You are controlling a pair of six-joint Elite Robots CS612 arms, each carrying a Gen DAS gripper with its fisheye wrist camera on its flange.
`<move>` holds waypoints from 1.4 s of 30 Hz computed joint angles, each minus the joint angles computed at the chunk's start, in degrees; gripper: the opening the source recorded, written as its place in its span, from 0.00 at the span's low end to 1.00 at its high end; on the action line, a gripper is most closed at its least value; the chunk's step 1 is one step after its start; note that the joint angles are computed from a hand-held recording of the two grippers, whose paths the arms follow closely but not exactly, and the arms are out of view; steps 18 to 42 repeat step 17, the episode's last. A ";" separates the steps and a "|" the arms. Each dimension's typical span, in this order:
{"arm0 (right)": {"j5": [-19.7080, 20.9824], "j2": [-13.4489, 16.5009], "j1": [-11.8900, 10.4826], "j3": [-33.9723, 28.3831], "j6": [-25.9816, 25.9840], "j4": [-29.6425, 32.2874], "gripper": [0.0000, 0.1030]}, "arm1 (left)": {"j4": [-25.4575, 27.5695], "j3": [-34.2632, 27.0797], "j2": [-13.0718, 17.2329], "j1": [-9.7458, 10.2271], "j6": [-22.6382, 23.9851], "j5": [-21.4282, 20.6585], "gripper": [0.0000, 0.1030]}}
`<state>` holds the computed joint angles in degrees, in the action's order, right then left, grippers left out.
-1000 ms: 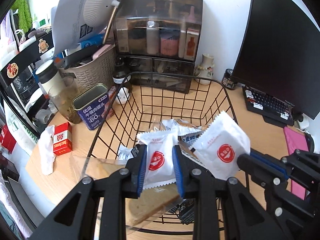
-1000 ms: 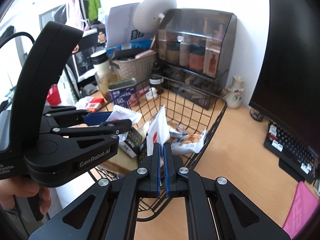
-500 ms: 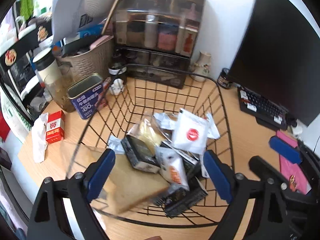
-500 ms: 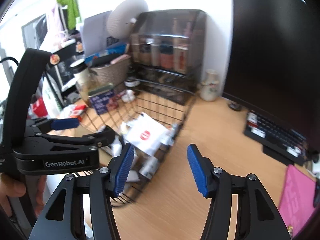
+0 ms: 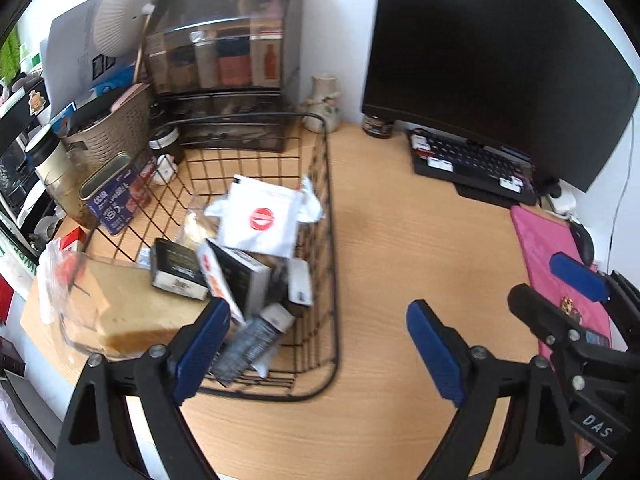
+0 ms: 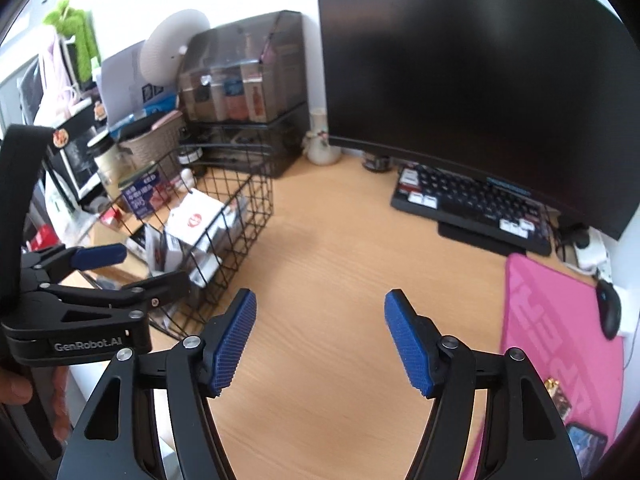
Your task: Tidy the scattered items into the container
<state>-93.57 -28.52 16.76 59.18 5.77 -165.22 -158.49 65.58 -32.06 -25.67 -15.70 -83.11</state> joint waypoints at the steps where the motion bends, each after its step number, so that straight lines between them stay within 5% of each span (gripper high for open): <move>1: 0.04 -0.27 -0.06 0.58 -0.03 -0.26 0.65 | -0.14 0.17 -0.10 -0.12 -0.08 0.05 0.87; 42: 1.35 -1.71 -0.18 3.74 -0.39 -1.45 0.65 | -1.44 2.90 -1.37 -0.99 -1.18 2.65 0.87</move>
